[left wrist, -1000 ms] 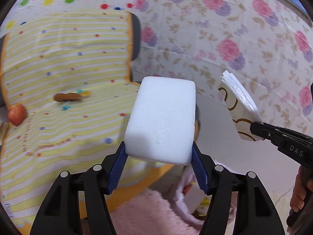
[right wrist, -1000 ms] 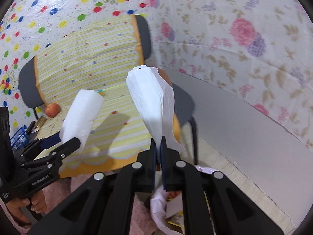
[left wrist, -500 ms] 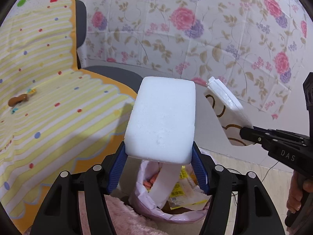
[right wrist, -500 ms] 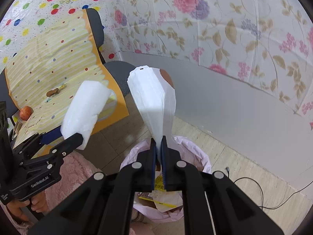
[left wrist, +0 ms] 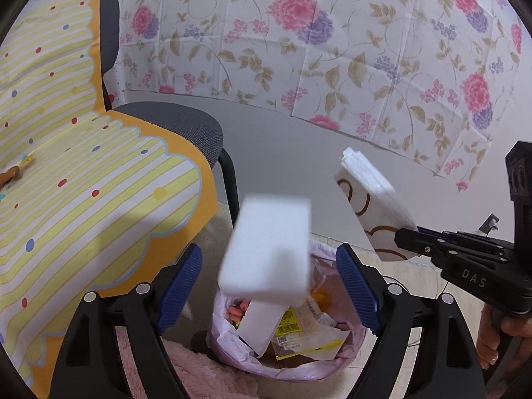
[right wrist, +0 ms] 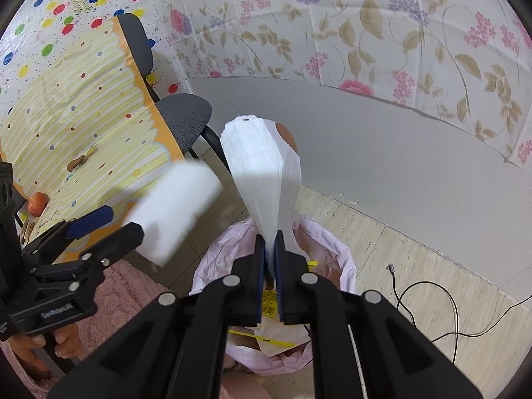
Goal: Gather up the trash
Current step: 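Open the left gripper to drop the sponge while the right holds the paper packet, then open the right gripper to drop the white paper packet into the basket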
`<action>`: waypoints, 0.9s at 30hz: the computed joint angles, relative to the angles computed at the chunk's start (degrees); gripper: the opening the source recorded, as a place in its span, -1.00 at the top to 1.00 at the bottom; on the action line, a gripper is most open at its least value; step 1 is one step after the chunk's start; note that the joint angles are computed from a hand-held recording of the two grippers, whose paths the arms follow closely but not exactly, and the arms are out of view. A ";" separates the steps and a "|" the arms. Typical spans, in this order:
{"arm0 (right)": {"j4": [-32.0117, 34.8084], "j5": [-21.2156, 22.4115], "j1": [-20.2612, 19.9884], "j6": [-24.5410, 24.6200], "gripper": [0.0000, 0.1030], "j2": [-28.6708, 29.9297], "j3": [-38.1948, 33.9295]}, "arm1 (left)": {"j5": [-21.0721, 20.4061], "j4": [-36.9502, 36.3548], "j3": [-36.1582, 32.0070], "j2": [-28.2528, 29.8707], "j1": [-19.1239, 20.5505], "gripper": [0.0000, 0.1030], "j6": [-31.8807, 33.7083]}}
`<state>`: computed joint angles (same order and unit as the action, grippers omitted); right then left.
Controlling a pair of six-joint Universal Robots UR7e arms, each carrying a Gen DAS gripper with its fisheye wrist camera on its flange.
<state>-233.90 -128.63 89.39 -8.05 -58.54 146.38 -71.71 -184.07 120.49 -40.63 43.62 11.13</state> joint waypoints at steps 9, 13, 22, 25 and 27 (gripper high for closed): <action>2.37 2.09 -2.37 1.42 0.09 0.18 -0.36 | 2.92 -1.76 0.65 -2.54 0.86 -0.62 -1.81; 2.05 0.89 -0.68 0.91 0.09 0.09 -1.02 | 4.97 -2.49 0.95 -3.60 1.07 -0.62 -2.23; 2.07 -2.76 6.14 -3.42 -0.58 -0.29 -3.51 | 11.87 1.50 2.97 -9.04 1.26 -0.76 -5.30; 1.73 -3.48 8.50 -5.91 -0.87 0.38 -4.97 | 15.09 3.08 3.89 -11.78 1.30 -0.78 -6.64; 1.61 -4.50 10.45 -7.85 -0.89 1.44 -6.81 | 16.44 3.45 4.49 -13.63 1.46 -0.80 -7.13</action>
